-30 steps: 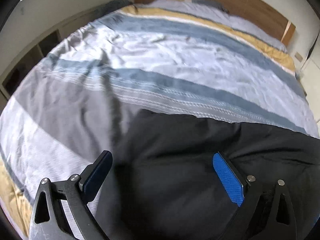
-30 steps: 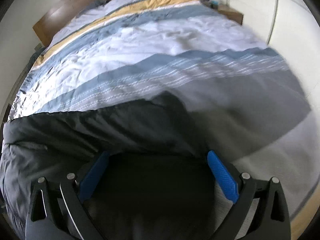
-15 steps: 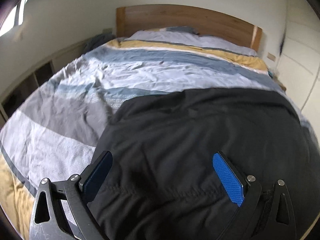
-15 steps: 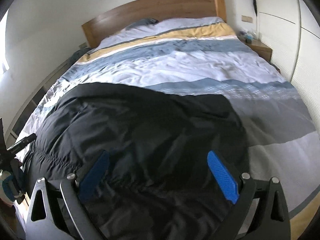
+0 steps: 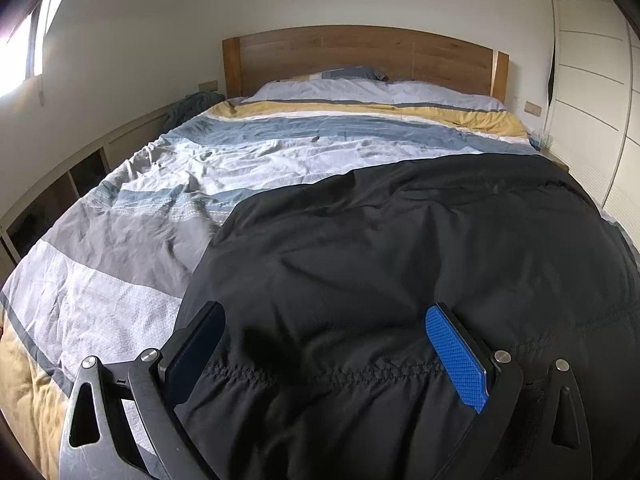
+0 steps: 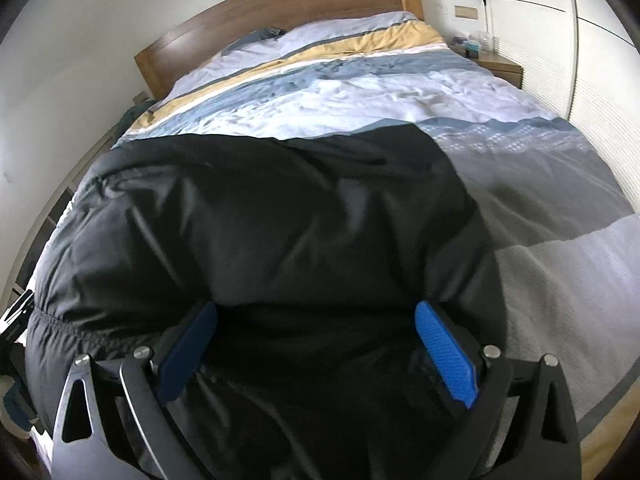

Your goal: Fold large clothes

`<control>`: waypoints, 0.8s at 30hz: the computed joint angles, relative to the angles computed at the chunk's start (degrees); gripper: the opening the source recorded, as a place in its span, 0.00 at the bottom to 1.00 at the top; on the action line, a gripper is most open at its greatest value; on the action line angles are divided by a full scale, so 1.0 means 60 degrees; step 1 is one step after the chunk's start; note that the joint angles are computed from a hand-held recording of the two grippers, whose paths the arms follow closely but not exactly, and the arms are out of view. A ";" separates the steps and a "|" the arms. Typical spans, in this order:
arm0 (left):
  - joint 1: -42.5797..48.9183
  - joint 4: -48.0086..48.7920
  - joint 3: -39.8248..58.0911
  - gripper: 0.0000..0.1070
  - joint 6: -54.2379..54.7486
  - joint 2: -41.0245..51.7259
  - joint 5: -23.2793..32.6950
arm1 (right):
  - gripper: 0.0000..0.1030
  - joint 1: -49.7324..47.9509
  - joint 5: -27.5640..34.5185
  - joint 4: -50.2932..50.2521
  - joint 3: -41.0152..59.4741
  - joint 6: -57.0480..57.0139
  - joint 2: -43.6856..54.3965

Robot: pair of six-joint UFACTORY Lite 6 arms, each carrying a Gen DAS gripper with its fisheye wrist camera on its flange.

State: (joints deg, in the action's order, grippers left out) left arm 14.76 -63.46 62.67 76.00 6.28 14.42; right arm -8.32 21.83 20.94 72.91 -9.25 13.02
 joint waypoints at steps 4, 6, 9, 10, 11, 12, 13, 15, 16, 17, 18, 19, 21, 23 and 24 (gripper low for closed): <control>0.0033 0.0513 -0.0134 0.93 -0.0437 -0.0180 0.0017 | 0.97 -0.0242 0.0201 -0.0603 -0.0148 0.0470 -0.0208; 0.0129 0.0824 -0.0202 0.93 -0.0663 -0.0298 0.0146 | 0.97 -0.0403 0.0310 -0.0807 -0.0311 0.0579 -0.0408; 0.0877 0.0745 0.0040 0.93 -0.0546 -0.0347 0.1387 | 0.97 -0.0758 0.0638 -0.0719 -0.0588 0.0433 -0.0866; 0.1205 0.0545 0.0149 0.93 -0.0381 -0.0320 0.1876 | 0.97 -0.1049 0.0773 -0.0179 -0.0774 -0.0119 -0.1169; 0.1678 0.0332 0.0360 0.94 -0.0238 -0.0224 0.2550 | 0.97 -0.1266 0.0867 0.0219 -0.0900 -0.0520 -0.1376; 0.2249 0.0207 0.0699 0.96 -0.0196 -0.0021 0.3293 | 0.97 -0.1570 0.1027 0.0805 -0.1043 -0.1072 -0.1612; 0.2612 0.0178 0.0929 0.96 -0.0222 0.0127 0.3702 | 0.97 -0.1960 0.1307 0.1589 -0.1131 -0.1827 -0.1761; 0.3456 0.0357 0.1794 0.96 -0.0492 0.0827 0.4694 | 0.97 -0.2679 0.2069 0.2820 -0.1176 -0.2969 -0.1847; 0.3775 0.0541 0.2245 0.96 -0.0728 0.1225 0.5086 | 0.97 -0.2996 0.2430 0.3208 -0.1196 -0.3366 -0.1811; 0.4153 0.0794 0.2864 0.96 -0.1039 0.1800 0.5584 | 0.97 -0.3381 0.2859 0.3694 -0.1270 -0.3852 -0.1705; 0.4373 0.0957 0.3267 0.96 -0.1240 0.2184 0.5882 | 0.98 -0.3590 0.3070 0.3984 -0.1358 -0.4126 -0.1640; 0.4586 0.1096 0.3640 0.96 -0.1430 0.2547 0.6174 | 0.98 -0.3932 0.3457 0.4499 -0.1472 -0.4596 -0.1433; 0.4967 0.1311 0.4522 0.96 -0.1836 0.3445 0.6824 | 0.99 -0.4285 0.3850 0.5111 -0.1671 -0.5135 -0.1068; 0.5208 0.1378 0.5189 0.96 -0.2147 0.4187 0.7393 | 1.00 -0.4486 0.4235 0.5746 -0.1878 -0.5595 -0.0622; 0.5280 0.1406 0.5444 0.96 -0.2263 0.4474 0.7654 | 1.00 -0.4596 0.4484 0.6160 -0.1973 -0.5920 -0.0357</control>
